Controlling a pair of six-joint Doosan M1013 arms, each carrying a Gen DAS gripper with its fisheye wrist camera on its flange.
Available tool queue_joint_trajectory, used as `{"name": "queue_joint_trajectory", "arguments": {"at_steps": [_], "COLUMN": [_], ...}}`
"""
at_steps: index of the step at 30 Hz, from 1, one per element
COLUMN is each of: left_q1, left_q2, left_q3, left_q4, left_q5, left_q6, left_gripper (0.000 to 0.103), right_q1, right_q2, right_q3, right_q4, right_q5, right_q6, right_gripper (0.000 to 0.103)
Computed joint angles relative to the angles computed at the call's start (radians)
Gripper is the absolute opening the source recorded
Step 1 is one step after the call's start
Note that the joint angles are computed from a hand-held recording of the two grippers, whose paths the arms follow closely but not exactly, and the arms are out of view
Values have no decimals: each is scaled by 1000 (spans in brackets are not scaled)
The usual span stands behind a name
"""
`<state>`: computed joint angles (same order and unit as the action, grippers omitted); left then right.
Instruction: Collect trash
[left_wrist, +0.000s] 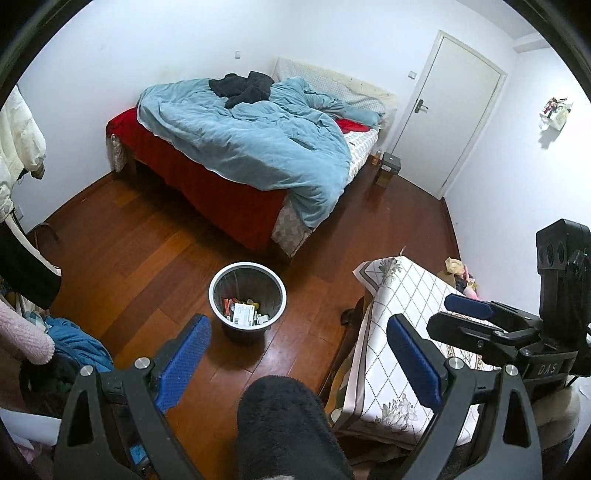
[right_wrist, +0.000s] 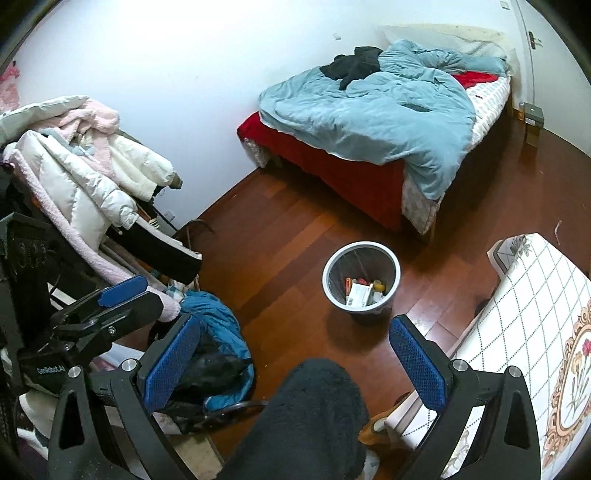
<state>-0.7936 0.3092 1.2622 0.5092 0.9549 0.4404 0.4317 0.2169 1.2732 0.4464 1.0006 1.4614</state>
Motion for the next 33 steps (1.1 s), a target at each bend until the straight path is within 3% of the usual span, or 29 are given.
{"name": "queue_joint_trajectory", "arguments": {"at_steps": [33], "left_q1": [9], "left_q2": [5], "left_q3": [-34], "left_q4": [-68], "left_q5": [30], "left_q6": [40], "left_gripper": [101], "right_q1": [-10], "right_q2": [33], "right_q3": [-70], "right_q4": [-15], "right_q5": [73], "right_q6": [13], "right_gripper": [103]}}
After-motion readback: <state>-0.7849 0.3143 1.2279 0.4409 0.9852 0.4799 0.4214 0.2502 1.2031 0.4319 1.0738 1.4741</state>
